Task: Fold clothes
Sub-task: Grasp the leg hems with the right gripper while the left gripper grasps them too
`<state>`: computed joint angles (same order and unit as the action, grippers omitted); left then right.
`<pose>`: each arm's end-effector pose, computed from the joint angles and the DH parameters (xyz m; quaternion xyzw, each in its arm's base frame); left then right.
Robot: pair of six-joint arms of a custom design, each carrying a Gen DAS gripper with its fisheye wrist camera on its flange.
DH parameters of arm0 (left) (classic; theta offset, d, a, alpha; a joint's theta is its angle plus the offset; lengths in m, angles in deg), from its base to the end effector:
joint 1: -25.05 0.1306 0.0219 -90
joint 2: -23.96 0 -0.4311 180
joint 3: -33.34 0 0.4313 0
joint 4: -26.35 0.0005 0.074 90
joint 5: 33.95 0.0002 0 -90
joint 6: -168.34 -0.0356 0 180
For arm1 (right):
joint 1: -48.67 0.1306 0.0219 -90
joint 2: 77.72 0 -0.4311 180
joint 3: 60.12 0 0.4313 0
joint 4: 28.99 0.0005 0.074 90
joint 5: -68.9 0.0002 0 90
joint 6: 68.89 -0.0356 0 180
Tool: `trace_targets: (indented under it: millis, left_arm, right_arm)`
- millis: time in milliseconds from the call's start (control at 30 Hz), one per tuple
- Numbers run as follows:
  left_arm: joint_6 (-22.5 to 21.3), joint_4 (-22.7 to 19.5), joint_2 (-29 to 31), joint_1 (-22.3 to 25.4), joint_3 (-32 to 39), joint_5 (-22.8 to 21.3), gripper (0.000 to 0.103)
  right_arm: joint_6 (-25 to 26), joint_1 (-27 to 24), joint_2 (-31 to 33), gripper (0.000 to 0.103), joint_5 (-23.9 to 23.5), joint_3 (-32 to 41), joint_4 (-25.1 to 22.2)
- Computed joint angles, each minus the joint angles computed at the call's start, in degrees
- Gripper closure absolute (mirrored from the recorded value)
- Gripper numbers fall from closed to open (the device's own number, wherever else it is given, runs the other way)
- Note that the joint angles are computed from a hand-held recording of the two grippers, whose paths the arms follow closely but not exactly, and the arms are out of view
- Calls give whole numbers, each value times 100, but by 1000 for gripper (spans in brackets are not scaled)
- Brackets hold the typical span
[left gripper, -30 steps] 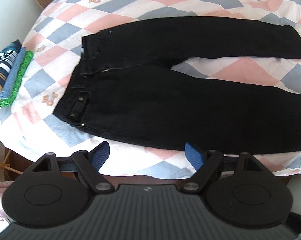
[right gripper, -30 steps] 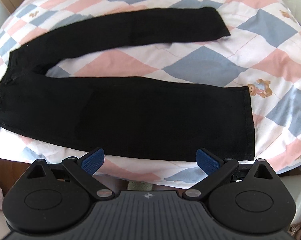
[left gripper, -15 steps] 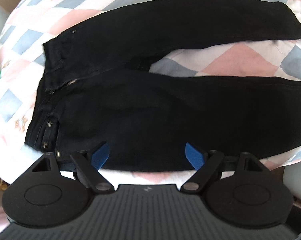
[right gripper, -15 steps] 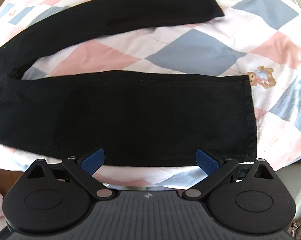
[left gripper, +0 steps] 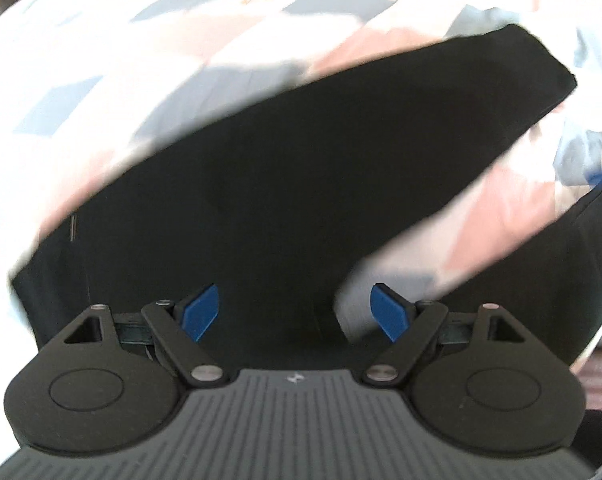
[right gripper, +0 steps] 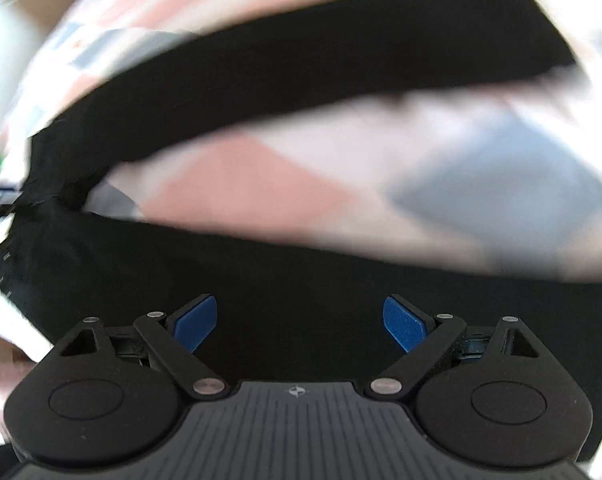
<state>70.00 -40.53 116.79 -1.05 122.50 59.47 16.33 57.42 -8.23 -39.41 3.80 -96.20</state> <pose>0.4567 -0.2267 0.4302 0.2965 0.9395 -0.0551 0.1623 0.3264 0.0610 0.3895 -0.0576 0.9747 0.1736 0.1282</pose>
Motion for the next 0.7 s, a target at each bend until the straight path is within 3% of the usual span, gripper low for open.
trace_targets:
  millis: [167,233,300,467,600,700]
  left_arm:
    - [-1446,393,883,388,798,807,22]
    - [-1831,371,1257,528,1135,1018,23]
    - [-2078,212,1593,652,1458,1191,29]
    - [-2633,-449,2259,946,2135,1729,36]
    - [-3085,-974,2644,1063,2531,1872,36]
    - [-3259,-1144,2857,1125,2720,1843,34]
  right_arm:
    - [1959,-403,1412,22,-424,1113,251]
    - [2651,-514,1996,24,-444,1668,224]
    - [3141,-551,2523,25,-279,2227,161]
    - [3989,-675,3538,31,-3,3369,-169]
    - [4461,-723,4094,31,330,3975,-618]
    - [4793,-771,4466,31,564,4379,-1122]
